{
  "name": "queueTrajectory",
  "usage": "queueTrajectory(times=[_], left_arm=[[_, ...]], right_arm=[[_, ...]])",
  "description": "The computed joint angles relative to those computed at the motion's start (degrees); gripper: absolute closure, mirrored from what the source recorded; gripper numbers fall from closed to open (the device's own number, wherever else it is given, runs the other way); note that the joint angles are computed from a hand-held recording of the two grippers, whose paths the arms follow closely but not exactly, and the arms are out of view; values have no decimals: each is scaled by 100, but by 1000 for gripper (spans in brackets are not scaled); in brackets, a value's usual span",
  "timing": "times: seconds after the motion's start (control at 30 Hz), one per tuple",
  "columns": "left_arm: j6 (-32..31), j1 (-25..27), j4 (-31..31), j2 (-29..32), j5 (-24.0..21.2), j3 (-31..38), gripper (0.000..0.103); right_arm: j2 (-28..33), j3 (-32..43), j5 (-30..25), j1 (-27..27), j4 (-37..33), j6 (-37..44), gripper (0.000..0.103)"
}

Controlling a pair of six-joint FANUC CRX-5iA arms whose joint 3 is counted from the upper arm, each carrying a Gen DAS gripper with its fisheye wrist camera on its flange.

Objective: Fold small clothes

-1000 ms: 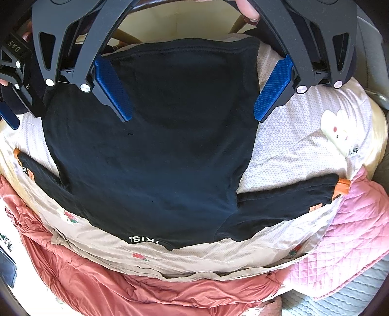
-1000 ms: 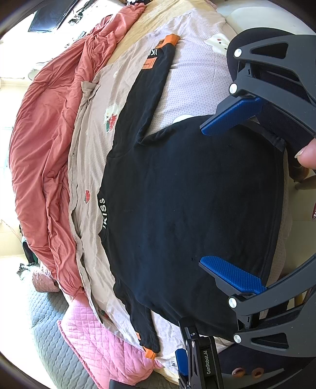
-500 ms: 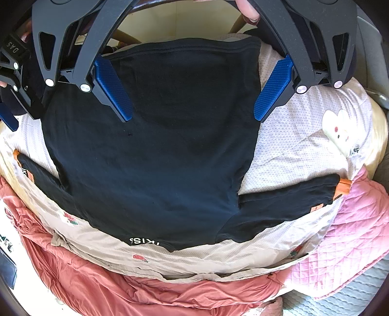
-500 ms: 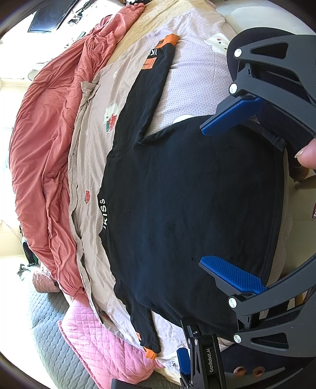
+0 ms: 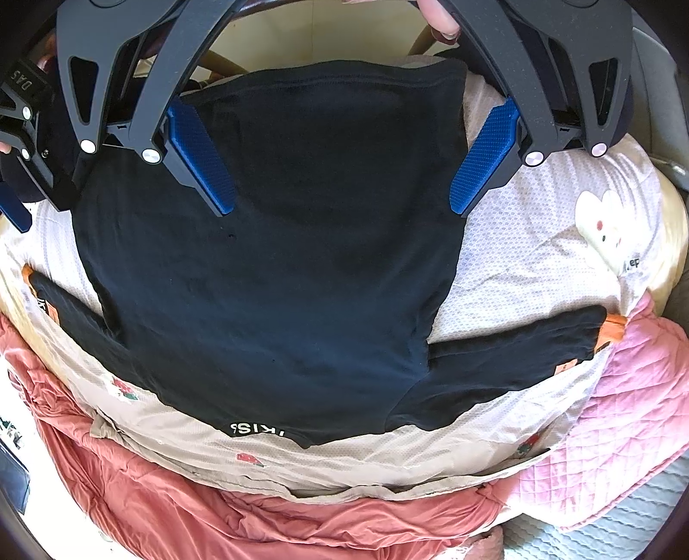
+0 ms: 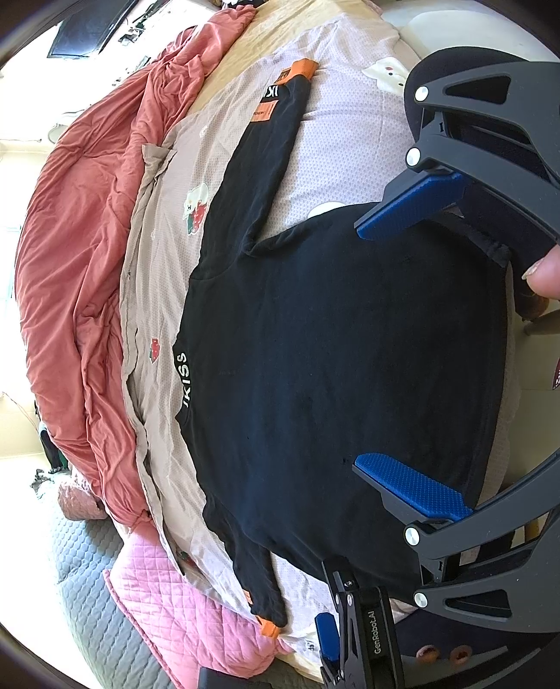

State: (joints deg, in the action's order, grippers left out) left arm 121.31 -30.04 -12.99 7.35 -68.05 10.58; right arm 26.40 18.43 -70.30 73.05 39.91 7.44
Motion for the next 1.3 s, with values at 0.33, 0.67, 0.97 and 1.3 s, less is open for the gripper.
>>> queueTrajectory(times=[0.33,0.67,0.97,1.3], left_arm=[[-104,62,-43,346,-126,418,9],[-278,148,-49,1191,-367,1513,9],[-413,142,-53,1898,-580,2486,9],[-545,115,-6,2683,-901,3543,9]], right_arm=[[135,276,-19,-222,-37,271,4],[596,1014,-245,-736,-86,718,4],[754,1211,-187,-1128,-11,588,4],[1130,1694,-204,-1562,38,440,4]])
